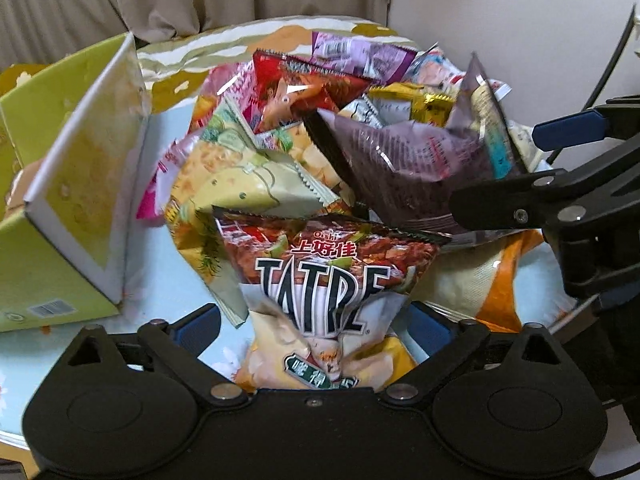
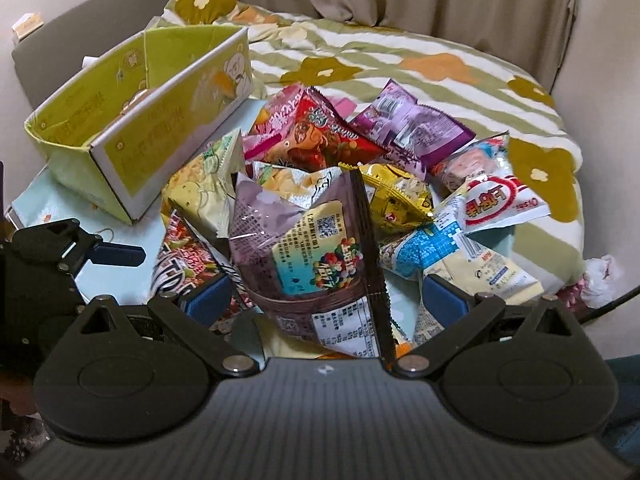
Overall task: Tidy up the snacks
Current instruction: 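Grasp the white TATRE chip bag with left tool while right tool grasps purple candy bag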
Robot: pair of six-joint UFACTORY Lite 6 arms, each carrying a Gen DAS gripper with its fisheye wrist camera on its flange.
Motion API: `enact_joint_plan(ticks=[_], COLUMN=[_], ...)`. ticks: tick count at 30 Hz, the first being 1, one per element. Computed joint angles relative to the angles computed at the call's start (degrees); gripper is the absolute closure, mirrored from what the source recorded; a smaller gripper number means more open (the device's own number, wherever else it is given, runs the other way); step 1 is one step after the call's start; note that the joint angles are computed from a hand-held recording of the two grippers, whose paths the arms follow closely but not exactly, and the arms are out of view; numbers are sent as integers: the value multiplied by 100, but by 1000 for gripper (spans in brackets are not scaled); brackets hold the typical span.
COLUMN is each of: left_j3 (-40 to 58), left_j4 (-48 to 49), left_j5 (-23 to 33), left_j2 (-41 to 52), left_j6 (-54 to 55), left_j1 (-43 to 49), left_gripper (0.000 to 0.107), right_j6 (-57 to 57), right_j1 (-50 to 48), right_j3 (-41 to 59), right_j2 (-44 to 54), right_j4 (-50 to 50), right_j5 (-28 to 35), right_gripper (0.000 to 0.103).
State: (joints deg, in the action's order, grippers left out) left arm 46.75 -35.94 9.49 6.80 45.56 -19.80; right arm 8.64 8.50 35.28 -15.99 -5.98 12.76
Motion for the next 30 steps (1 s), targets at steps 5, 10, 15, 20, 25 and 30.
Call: enact_joint_plan(ticks=[5, 10, 15, 20, 25, 30], left_j3=[300, 234, 284, 190, 139, 111], left_j4=[151, 174, 610, 1200, 1678, 1849], left_j5=[25, -7, 34, 5, -91, -149], left_j2=[520, 429, 424, 260, 246, 212], left_j6=[-378, -398, -814, -1441, -1924, -2126], left_j1=[-42, -45, -62, -87, -98, -160], left_gripper=[24, 31, 33, 34, 34, 34], right_j6=[-1976, -3816, -4703, -5427, -5788, -6023], right_j1=[-279, -423, -428, -388, -445, -454], right_j3=[255, 423, 605, 725, 900, 743], right_j2=[560, 904, 1163, 1349, 1568, 1395], right_j4=[1741, 3465, 4355, 5038, 5402, 5559], right_j5=[-185, -183, -85, -92, 75, 22], right_gripper=[0, 0, 0, 0, 2, 8])
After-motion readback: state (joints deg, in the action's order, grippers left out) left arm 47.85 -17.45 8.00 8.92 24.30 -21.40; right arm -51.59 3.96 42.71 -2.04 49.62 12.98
